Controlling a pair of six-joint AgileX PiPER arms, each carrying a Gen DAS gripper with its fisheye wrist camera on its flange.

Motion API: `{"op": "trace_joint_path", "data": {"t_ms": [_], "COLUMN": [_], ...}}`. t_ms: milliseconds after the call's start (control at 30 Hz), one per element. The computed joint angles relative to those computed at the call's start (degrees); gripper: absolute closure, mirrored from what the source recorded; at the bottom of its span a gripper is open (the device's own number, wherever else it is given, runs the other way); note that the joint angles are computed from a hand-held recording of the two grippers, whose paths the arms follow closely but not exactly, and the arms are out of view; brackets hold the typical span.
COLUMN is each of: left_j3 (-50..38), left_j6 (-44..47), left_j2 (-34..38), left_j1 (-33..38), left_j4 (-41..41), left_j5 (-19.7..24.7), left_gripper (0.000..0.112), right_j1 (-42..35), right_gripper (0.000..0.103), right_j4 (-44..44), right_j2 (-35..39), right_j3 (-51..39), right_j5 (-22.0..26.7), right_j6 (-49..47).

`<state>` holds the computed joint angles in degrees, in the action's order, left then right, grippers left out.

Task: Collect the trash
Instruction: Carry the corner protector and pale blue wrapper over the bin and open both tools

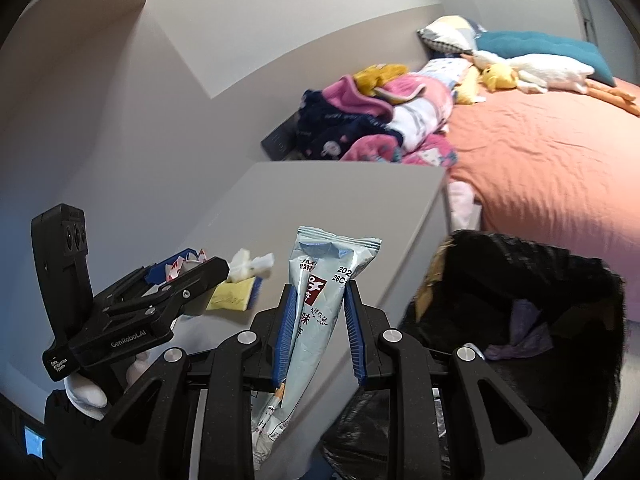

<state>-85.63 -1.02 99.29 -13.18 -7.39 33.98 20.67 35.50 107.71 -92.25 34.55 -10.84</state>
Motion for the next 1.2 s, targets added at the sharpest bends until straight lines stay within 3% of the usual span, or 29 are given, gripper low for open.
{"op": "trace_joint_path", "data": {"t_ms": [567, 1200], "left_j3": [-8.97, -22.11], "left_j6": [0.34, 2.1], "left_j2": [5.47, 13.82], "left_j1": [-8.09, -15.38], "left_j4": [0.0, -1.18], "left_j5": [1.98, 6.68], "left_gripper": [0.032, 0.032], "right_j1": [-6.84, -15.71], "right_gripper": [0.077, 0.077], "right_j4": [2.15, 5.13], "right_j2": [-8.97, -16.02], "right_j3": [11.71, 20.55], "right_j5": [-4.64, -6.2], "right_j6": [-2.81, -6.67]}}
